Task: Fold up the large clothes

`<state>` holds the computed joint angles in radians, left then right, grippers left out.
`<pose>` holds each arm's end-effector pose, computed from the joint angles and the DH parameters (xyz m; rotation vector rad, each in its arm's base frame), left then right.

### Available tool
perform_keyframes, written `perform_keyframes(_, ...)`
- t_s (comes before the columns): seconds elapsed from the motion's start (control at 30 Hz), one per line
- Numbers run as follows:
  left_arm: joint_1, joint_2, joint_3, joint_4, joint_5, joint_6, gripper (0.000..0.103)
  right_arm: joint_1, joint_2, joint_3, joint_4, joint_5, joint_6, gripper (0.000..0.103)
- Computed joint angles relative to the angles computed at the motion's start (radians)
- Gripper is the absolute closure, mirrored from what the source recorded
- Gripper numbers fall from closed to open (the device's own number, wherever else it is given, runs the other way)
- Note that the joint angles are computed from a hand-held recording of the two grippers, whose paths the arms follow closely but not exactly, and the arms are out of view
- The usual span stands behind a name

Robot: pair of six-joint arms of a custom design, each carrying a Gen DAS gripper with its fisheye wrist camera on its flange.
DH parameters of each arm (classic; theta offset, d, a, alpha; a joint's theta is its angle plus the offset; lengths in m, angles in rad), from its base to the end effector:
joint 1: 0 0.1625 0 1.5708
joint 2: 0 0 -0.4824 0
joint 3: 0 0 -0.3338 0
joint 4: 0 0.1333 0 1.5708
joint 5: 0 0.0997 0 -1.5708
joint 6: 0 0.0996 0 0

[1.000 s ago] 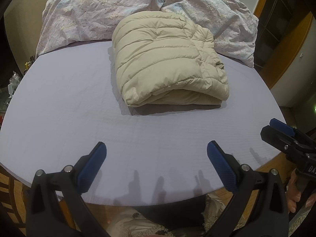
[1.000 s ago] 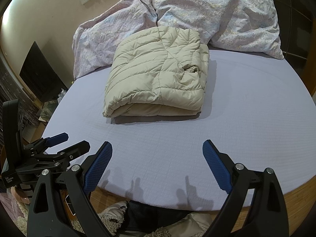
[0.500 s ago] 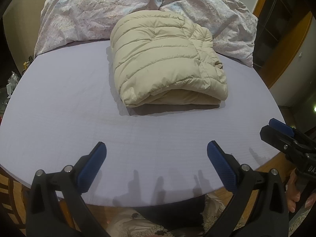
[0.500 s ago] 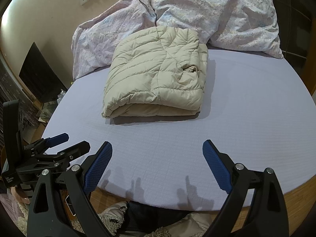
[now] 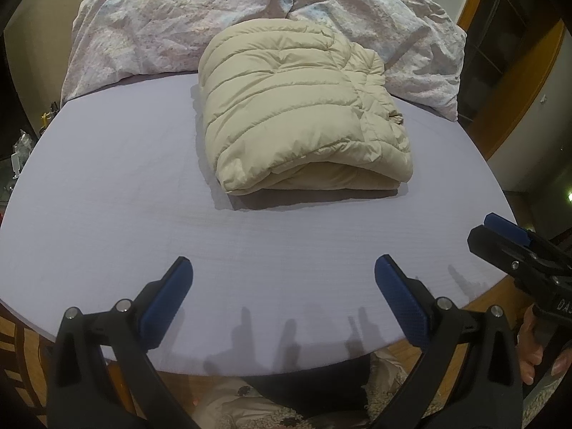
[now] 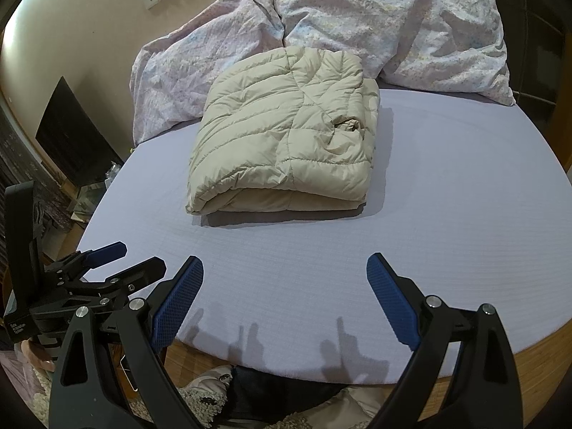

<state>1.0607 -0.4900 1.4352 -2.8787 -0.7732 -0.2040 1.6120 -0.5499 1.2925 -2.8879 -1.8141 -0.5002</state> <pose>-0.1823 -0.7448 0.0893 0.1831 2.4066 -0.7678 0.1419 -0.7882 0.1619 0.6266 -2.6218 0.7001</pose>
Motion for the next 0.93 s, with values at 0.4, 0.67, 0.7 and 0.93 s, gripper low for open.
perform_keyframes(0.4, 0.005, 0.004, -0.016, 0.002, 0.019, 0.001, 0.002, 0.005, 0.007, 0.001, -0.005, -0.003, 0.004, 0.009)
perform_keyframes(0.67, 0.004, 0.004, -0.014, -0.002, 0.017, 0.006, 0.002, 0.005, 0.009, 0.001, -0.009, -0.004, 0.004, 0.009)
perform_keyframes(0.7, 0.003, 0.004, -0.014, 0.000, 0.017, 0.006, 0.002, 0.006, 0.009, 0.002, -0.010, -0.004, 0.004, 0.009)
perform_keyframes(0.93, 0.003, 0.004, -0.014, 0.000, 0.018, 0.003, 0.002, 0.006, 0.012, -0.002, -0.007, -0.005, 0.006, 0.009)
